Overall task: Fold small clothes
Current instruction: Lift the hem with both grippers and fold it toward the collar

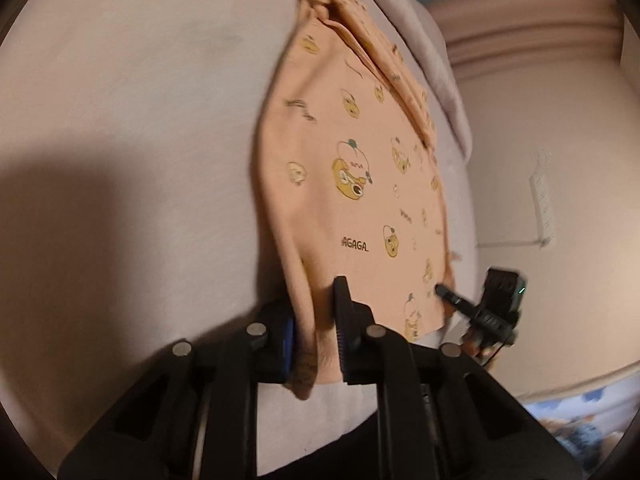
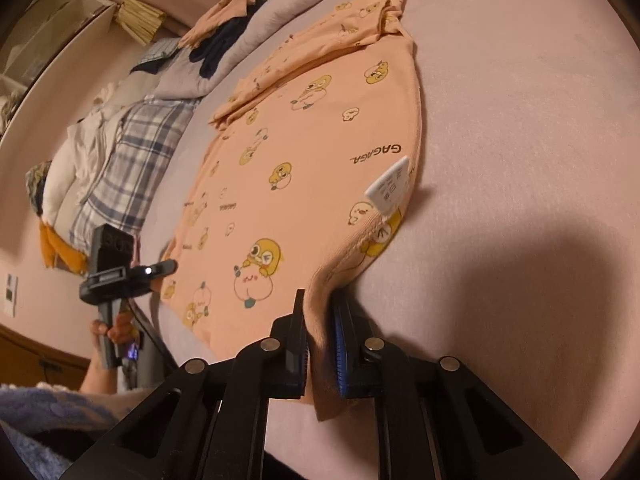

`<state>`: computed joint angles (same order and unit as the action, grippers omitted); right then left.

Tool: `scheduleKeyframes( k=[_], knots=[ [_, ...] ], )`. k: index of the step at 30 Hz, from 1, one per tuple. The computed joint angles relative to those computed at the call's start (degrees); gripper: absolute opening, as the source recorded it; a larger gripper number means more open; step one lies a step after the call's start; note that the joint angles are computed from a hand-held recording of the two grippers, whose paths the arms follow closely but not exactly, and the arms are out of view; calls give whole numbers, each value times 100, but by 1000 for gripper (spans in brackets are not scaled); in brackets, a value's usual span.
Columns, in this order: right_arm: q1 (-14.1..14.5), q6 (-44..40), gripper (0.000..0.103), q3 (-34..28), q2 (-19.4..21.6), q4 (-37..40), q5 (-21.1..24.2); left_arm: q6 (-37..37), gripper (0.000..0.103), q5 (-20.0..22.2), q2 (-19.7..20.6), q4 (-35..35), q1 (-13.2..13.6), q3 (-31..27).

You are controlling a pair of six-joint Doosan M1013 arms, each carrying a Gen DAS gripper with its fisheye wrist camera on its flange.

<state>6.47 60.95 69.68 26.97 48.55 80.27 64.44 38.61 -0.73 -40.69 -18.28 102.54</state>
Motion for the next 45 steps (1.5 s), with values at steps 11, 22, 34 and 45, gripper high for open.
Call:
scheduleKeyframes(
  k=[11,22,34,45],
  knots=[
    [-37,-278,11,86,-73,905,-132,1334,6,-781,-15,-1488,-29,18],
    [7,-569,11,26,-60,1457,-302,2058,5,-1088,57,-1895,-47,-199],
    [-7,-741,11,-158,11,1693,-412,1745,5,-1082,156,-1198,-31,-521],
    [35,-616,11,-558,194,1799,-765,2271,5,-1441,295,-1597,114,-790]
  ],
)
